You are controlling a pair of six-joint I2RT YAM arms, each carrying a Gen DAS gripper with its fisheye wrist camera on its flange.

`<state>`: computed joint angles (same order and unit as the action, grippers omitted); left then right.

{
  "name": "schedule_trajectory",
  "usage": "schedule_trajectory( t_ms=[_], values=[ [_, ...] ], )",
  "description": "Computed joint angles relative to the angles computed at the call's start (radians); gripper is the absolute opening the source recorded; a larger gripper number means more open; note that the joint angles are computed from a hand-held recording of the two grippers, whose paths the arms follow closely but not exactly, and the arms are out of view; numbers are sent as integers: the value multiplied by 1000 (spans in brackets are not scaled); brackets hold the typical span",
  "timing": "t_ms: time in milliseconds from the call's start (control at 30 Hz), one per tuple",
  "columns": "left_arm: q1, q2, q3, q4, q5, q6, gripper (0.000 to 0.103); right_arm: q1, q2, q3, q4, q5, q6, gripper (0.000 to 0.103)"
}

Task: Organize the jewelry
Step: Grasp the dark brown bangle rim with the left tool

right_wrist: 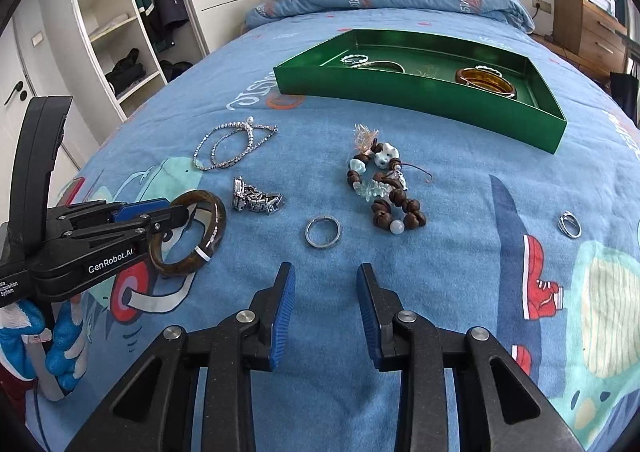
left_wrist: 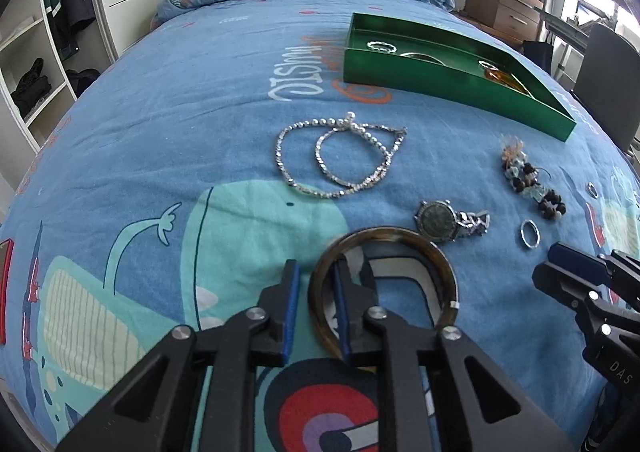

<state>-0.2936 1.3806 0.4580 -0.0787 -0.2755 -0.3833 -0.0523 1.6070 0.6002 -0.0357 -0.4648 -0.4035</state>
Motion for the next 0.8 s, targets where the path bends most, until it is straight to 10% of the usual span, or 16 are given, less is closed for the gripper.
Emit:
schedule_trajectory(
  t_ms=[467, 800],
  values=[
    [-46, -8, -32, 44, -89, -41, 9, 72, 99, 55, 90, 39, 63, 21],
    [-228, -137, 0, -173, -273, -184, 8, -9, -136, -27, -53, -26, 6, 20]
  ],
)
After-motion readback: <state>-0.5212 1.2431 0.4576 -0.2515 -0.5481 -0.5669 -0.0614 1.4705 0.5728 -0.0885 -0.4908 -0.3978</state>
